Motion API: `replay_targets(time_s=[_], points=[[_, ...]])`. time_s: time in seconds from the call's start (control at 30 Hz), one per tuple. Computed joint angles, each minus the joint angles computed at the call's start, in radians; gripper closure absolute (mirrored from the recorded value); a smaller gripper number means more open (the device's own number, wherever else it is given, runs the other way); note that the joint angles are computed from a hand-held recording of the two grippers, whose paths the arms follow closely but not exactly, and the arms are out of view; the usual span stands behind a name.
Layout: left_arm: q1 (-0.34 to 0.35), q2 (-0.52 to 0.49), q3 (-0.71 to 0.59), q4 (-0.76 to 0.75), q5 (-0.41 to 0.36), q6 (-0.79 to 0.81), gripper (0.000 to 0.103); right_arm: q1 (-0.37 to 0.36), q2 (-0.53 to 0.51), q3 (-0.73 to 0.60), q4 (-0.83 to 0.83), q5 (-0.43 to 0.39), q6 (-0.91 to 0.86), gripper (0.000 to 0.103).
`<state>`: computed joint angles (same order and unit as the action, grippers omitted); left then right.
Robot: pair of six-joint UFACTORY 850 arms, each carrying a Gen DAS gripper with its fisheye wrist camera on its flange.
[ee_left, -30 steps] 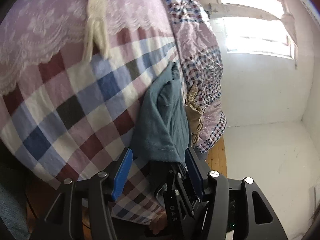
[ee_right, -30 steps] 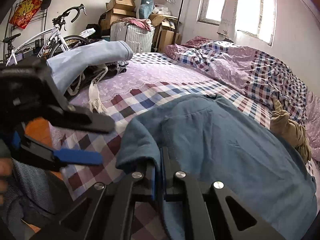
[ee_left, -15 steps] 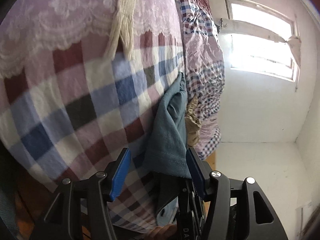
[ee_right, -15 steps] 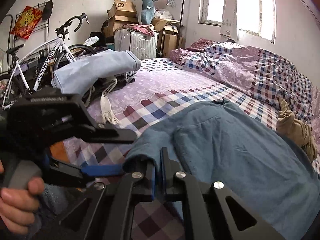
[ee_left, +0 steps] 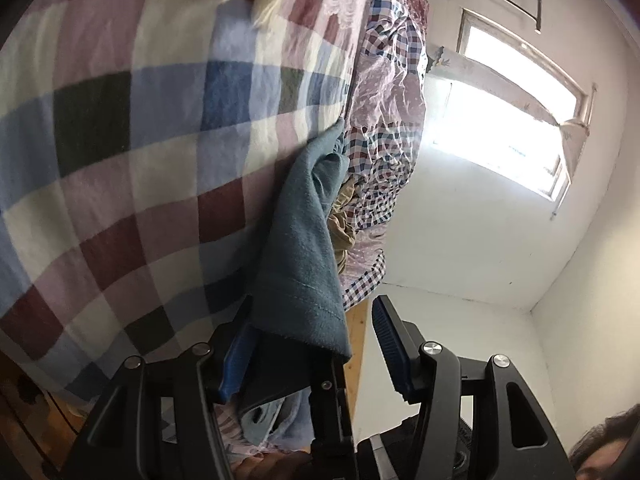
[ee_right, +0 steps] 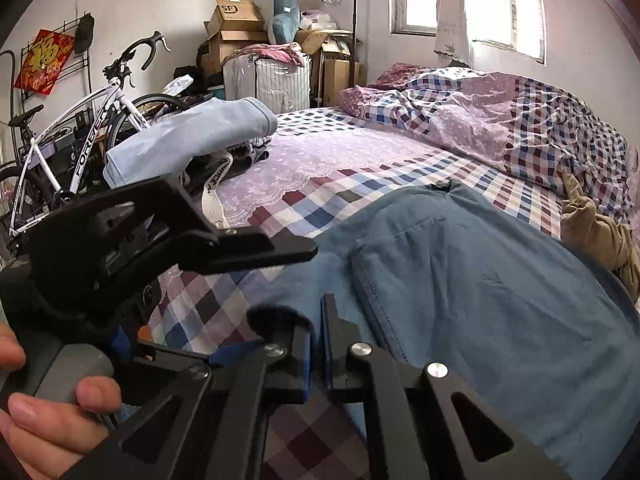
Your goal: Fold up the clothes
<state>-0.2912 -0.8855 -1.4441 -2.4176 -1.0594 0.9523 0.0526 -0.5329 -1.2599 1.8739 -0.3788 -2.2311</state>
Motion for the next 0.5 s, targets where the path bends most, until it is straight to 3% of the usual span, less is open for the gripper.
replay_targets(time_s=[0.27, 0.4, 0.47, 0.5], points=[[0.003, 0.065, 0.084, -0.137, 0.012, 0.136, 0.042, 0.0, -0.009, -0.007, -0.022, 0.017, 0.021, 0.1], [0.005, 0.088, 0.091, -0.126, 0.051, 0.177, 0.042, -0.001, -0.016, -0.013, -0.048, 0.023, 0.042, 0.1], [0.006, 0.098, 0.096, -0.117, 0.071, 0.188, 0.045, -0.001, -0.018, -0.013, -0.056, 0.025, 0.046, 0.1], [0.005, 0.101, 0.094, -0.113, 0.084, 0.19, 0.052, -0.001, -0.019, -0.012, -0.058, 0.025, 0.045, 0.1]])
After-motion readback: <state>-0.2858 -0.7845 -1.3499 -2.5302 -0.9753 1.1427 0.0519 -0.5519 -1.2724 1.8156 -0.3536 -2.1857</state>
